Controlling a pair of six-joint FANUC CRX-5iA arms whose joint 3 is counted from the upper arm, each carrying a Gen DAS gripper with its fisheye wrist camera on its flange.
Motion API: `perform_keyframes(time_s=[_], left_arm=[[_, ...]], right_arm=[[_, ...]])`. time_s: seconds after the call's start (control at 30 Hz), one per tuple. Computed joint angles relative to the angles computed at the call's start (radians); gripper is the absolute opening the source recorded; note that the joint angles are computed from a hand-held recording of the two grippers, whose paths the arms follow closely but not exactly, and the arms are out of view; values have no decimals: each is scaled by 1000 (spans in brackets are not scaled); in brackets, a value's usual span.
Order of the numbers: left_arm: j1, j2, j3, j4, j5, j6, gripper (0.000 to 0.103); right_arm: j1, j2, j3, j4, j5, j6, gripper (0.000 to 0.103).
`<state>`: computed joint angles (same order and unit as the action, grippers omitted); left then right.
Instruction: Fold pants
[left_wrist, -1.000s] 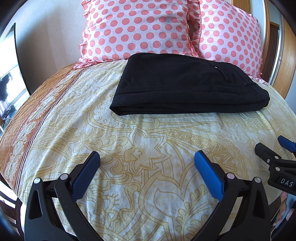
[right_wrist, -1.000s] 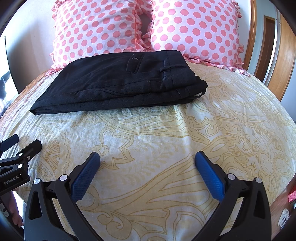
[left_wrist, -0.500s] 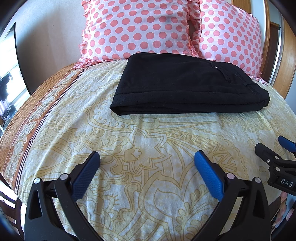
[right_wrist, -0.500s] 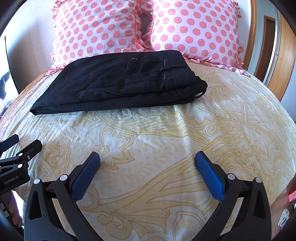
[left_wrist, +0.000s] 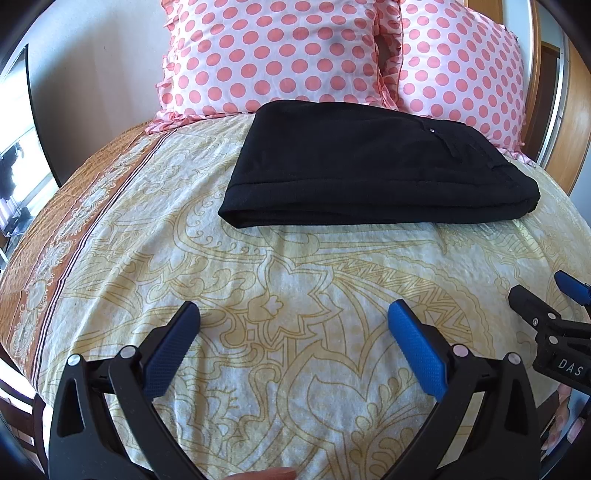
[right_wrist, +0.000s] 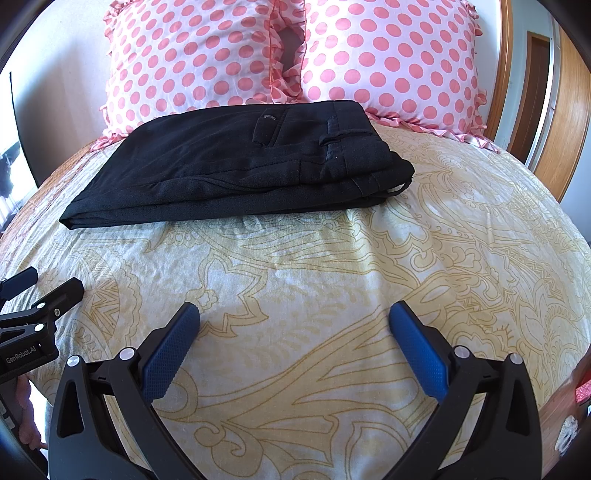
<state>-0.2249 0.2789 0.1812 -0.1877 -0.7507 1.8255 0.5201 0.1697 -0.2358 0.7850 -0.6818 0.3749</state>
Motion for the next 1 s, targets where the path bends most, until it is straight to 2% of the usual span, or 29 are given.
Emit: perform_keyframes(time_s=[1.0], left_arm=[[-1, 18, 26, 17, -44, -16, 101]], right_arm=[[1, 1, 0, 3, -1, -5, 102]])
